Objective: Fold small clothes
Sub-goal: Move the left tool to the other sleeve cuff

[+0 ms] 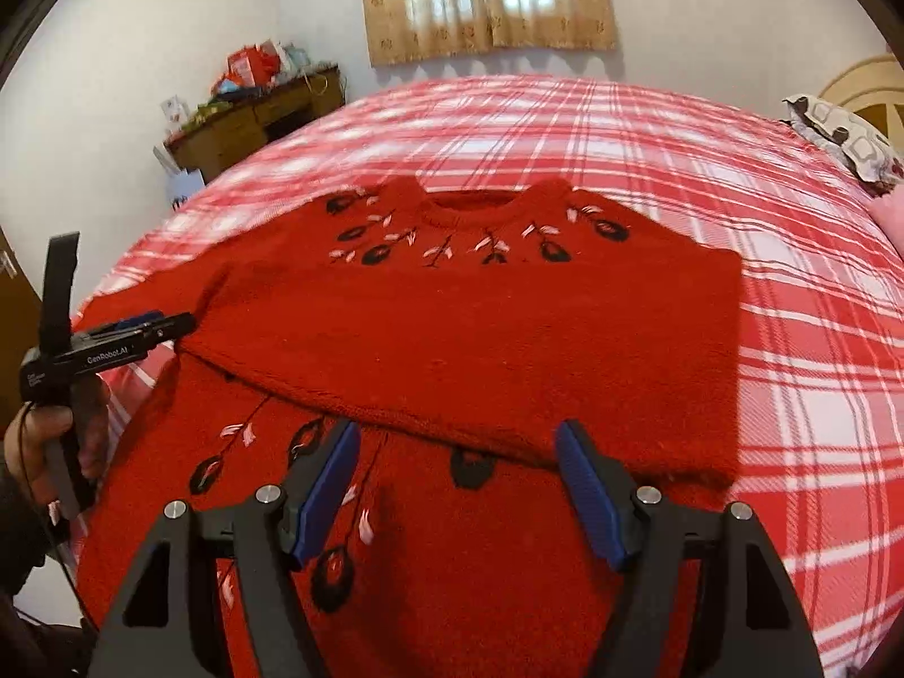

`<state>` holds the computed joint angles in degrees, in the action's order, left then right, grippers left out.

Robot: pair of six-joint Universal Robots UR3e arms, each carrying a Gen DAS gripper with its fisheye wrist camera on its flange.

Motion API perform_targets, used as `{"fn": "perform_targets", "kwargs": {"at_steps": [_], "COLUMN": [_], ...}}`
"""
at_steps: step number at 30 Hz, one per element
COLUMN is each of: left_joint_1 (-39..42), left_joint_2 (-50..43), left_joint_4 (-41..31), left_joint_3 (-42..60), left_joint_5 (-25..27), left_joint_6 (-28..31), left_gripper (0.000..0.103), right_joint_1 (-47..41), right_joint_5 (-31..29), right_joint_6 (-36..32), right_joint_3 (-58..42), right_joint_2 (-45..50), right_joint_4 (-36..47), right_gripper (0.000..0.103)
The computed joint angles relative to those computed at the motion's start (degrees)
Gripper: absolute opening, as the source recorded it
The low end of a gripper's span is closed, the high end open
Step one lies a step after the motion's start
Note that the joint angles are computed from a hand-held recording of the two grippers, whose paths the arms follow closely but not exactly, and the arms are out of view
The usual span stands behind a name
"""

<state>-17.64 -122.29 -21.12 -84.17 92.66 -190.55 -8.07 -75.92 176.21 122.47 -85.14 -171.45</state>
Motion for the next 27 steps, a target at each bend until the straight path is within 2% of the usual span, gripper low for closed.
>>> {"fn": "perform_targets", "kwargs": {"at_steps": [4, 8, 11, 20, 23, 27], "left_joint_1": [1.12, 2.4, 5.1, 17.78, 23.99, 33.97], "left_joint_2": [3.2, 7.61, 12.0, 22.06, 24.16, 26.39], "left_joint_4": [1.92, 2.68, 3.26, 6.18, 6.84, 9.92], "left_joint_3": [-4.15, -9.46, -15.16, -29.71, -33.14, -37.69], "left_joint_5": [-2.23, -0.97, 0.39, 1.74, -0.91, -7.98], "left_joint_6": [-0.4, 0.23, 0.18, -0.54, -1.77, -6.69], "left_gripper": [0.087, 0.087, 0.087, 0.087, 0.086, 0.084], "right_joint_1": [-2.93, -2.65, -3.23, -2.02, -0.65, 2.01], "right_joint_5": [4.46, 4.2, 5.7, 4.06, 2.66, -0.04], "right_joint_6": [-0.63, -1.87, -2.55, -2.35, -2.51, -3.77], "right_joint_3": [8.28, 12.41, 13.48, 14.5, 14.63, 14.3], "right_joint_2": [-5.25, -6.3, -7.45, -7.73, -7.32, -6.49], "right_joint_4": [-5.85, -11.66, -12.46, -14.94, -16.26, -18.04], "right_gripper": [0.073, 0.073, 0.073, 0.073, 0.073, 0.073]}}
